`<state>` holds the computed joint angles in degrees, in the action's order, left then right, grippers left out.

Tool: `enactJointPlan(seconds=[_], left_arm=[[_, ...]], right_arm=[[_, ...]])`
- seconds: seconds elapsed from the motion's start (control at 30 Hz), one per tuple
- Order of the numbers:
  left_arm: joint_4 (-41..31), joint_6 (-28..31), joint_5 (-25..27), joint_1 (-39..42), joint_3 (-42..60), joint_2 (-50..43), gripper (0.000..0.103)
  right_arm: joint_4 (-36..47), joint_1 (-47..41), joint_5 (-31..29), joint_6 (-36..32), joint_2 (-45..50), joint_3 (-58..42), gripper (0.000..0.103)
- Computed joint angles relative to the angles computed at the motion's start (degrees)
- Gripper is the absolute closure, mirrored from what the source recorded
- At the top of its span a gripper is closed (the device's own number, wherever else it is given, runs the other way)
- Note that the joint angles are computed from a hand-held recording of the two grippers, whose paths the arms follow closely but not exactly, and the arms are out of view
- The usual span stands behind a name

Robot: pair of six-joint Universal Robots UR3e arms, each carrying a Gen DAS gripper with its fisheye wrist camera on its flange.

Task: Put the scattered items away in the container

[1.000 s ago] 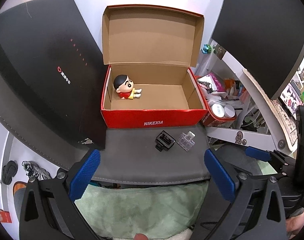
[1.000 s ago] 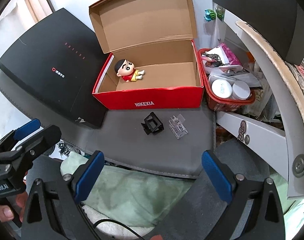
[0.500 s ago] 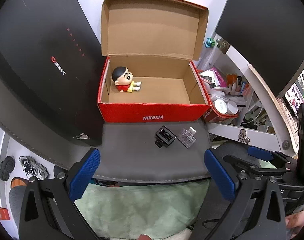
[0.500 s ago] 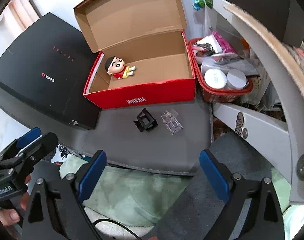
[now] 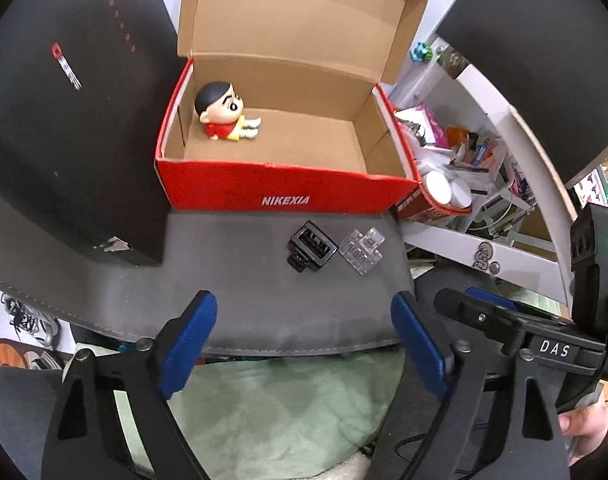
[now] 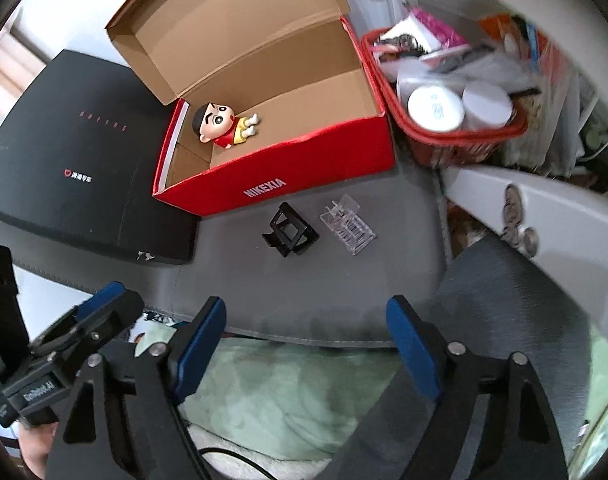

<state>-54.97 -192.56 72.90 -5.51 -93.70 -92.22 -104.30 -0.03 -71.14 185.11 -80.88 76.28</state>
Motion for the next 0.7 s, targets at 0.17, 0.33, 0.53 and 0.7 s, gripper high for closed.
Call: enactJointPlan(seconds=[0.17, 0.33, 0.53, 0.7], left_arm=[[2.5, 1.3, -0.6, 0.1, -0.6, -2.5, 0.028], [4.3, 1.8, -1.0, 0.0, 0.4, -5.9, 0.035], [6.4, 0.1, -2.9, 0.0, 1.9, -9.7, 0.051], [7.2, -0.8, -2.9, -0.4, 3.3, -12.8, 0.057]], right_arm=[[-3.2, -1.6, 4.4, 1.1, 1.2, 3.5, 0.029], [-6.5, -3.7, 10.0, 1.7, 1.8, 6.9, 0.035], [-9.4, -2.8, 10.3, 2.9, 4.2, 6.8, 0.053], [-13.3, -2.1, 10.4, 4.7, 6.6, 7.3, 0.064]])
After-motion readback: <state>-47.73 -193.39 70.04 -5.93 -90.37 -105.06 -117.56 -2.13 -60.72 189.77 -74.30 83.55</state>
